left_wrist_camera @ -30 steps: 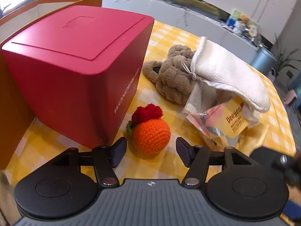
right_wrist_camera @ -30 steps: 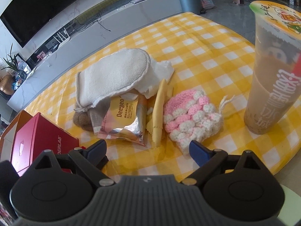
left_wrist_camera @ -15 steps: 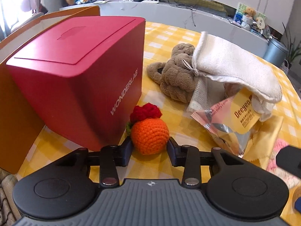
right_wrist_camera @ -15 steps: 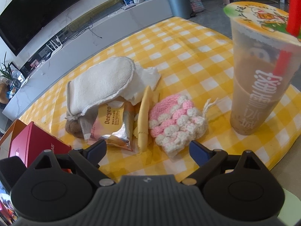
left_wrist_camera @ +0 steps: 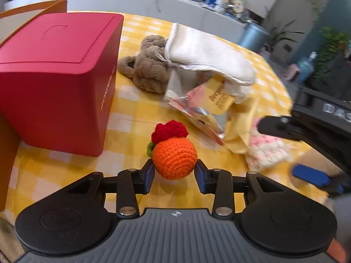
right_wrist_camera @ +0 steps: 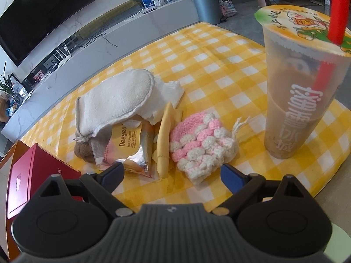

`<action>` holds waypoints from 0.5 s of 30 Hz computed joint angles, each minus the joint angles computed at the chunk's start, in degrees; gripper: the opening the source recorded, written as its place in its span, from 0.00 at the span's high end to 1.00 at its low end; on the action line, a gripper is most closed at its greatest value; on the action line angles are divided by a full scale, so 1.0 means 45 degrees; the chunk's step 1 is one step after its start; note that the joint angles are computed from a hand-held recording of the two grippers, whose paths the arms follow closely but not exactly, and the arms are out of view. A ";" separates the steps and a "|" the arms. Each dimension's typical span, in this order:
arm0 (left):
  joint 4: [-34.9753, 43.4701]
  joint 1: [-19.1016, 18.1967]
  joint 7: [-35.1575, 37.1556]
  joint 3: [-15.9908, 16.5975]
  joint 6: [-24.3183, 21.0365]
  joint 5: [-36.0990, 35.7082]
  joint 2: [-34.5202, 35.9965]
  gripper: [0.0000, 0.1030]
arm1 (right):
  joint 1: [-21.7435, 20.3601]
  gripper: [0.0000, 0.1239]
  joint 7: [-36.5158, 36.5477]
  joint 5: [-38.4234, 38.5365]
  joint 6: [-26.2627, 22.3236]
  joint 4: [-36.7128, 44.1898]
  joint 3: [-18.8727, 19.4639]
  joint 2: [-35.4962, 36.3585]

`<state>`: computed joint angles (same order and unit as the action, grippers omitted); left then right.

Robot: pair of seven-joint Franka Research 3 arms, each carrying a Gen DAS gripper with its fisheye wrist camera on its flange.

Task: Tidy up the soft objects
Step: 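Lower the left tool onto the orange crocheted ball and close it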

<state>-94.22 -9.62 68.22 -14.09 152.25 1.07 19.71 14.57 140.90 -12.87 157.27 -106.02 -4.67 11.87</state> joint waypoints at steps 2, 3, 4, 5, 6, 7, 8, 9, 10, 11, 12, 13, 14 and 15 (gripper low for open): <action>-0.0506 0.0500 0.1340 -0.0499 0.0488 -0.0688 -0.0319 0.58 | -0.0024 0.25 -0.0080 0.0032 0.0067 -0.0044 0.0007 -0.0017; -0.0714 0.0686 0.2072 -0.0695 0.0741 -0.0970 -0.0446 0.58 | -0.0029 0.25 -0.0076 0.0038 0.0093 -0.0078 -0.0002 -0.0034; -0.0888 0.0877 0.2889 -0.0902 0.0921 -0.1291 -0.0566 0.58 | -0.0032 0.25 -0.0025 0.0040 0.0115 -0.0131 -0.0021 -0.0068; -0.1112 0.0924 0.3288 -0.0968 0.1210 -0.1537 -0.0695 0.58 | -0.0054 0.25 0.0032 0.0097 0.0166 -0.0187 -0.0026 -0.0098; -0.1336 0.0986 0.3579 -0.1019 0.1501 -0.1842 -0.0829 0.58 | -0.0233 0.25 -0.0245 0.0611 0.0468 -0.0337 0.0128 -0.0132; -0.1536 0.0974 0.3568 -0.0972 0.1855 -0.2078 -0.0930 0.58 | -0.0571 0.25 -0.0957 0.1687 0.0924 -0.0545 0.0471 -0.0165; -0.1736 0.0983 0.3567 -0.0948 0.2151 -0.2295 -0.1052 0.58 | -0.0879 0.26 -0.1710 0.2849 0.1312 -0.0724 0.0818 -0.0192; -0.1881 0.1076 0.3759 -0.1011 0.2353 -0.2587 -0.1153 0.57 | -0.0976 0.26 -0.2086 0.3531 0.1535 -0.0817 0.0941 -0.0200; -0.1962 0.1164 0.3981 -0.1091 0.2525 -0.2889 -0.1192 0.57 | -0.0891 0.26 -0.2087 0.3706 0.1619 -0.0851 0.0848 -0.0202; -0.2053 0.1270 0.4266 -0.1200 0.2637 -0.3207 -0.1258 0.57 | -0.0687 0.26 -0.1803 0.3495 0.1587 -0.0826 0.0618 -0.0190; -0.2054 0.1368 0.4629 -0.1316 0.2708 -0.3506 -0.1238 0.57 | -0.0478 0.26 -0.1456 0.3138 0.1484 -0.0756 0.0377 -0.0159; -0.2036 0.1472 0.5005 -0.1418 0.2719 -0.3787 -0.1210 0.57 | -0.0312 0.26 -0.1145 0.2794 0.1378 -0.0664 0.0189 -0.0108; -0.1998 0.1462 0.5138 -0.1387 0.2683 -0.3880 -0.1171 0.57 | -0.0166 0.27 -0.0821 0.2437 0.1278 -0.0550 0.0021 -0.0039; -0.1964 0.1298 0.4915 -0.1196 0.2646 -0.3717 -0.1132 0.57 | 0.0104 0.28 -0.0168 0.1744 0.1229 -0.0438 -0.0286 0.0035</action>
<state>-103.06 -3.78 90.34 -19.47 164.16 -15.66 14.62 15.04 140.15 -5.02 162.81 -107.99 -5.96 12.03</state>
